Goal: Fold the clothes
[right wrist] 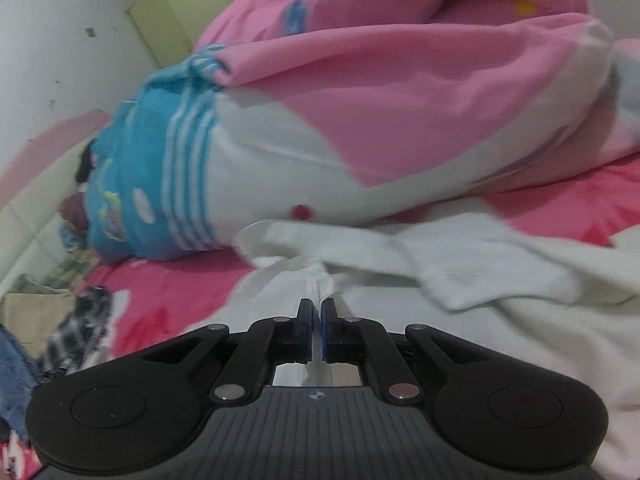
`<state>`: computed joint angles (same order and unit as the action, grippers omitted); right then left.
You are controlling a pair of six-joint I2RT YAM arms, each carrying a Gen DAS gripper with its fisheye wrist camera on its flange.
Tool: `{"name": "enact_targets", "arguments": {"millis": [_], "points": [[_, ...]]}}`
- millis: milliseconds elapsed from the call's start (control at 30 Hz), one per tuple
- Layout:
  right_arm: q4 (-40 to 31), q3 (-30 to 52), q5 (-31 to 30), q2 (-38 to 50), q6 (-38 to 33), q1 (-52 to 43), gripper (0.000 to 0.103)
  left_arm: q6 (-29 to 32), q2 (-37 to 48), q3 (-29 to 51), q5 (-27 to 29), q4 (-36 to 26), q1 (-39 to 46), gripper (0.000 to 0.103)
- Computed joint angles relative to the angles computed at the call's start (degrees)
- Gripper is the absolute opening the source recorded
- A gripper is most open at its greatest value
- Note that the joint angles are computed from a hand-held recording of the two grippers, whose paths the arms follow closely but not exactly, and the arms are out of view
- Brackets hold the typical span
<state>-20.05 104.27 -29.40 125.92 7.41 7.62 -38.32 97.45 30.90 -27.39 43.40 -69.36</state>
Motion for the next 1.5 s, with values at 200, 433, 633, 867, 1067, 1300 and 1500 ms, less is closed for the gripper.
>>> {"name": "enact_targets", "arguments": {"millis": [200,433,633,867,1067,1300,1500], "points": [[-1.8,3.0,2.35,2.89,-3.14,-1.97,0.004,1.74,2.87,3.83,7.12,-0.07,2.99,0.009],[-4.33,5.47,5.92,5.42,-10.19,-1.92,0.01,3.62,4.09,7.45,12.5,-3.31,4.99,0.009],[4.6,-9.43,-1.98,-4.19,-9.13,-8.35,0.028,3.04,3.21,7.84,12.74,-4.02,5.1,0.009],[-5.72,-23.69,-26.52,-22.9,-19.07,-24.86,0.042,3.99,1.8,9.4,11.58,-4.14,3.15,0.01],[-46.11,-23.33,-29.32,-22.2,-47.92,-32.06,0.042,-0.93,-1.69,8.26,5.68,-11.09,-0.64,0.015],[-37.36,-40.99,-19.27,-25.06,-47.37,-29.57,0.041,-12.2,-13.94,3.24,-11.32,-27.99,-7.55,0.022],[-35.29,-44.72,-19.55,-28.97,-47.23,-28.4,0.037,-27.19,-21.79,0.63,-24.68,-41.45,-10.49,0.032]]}}
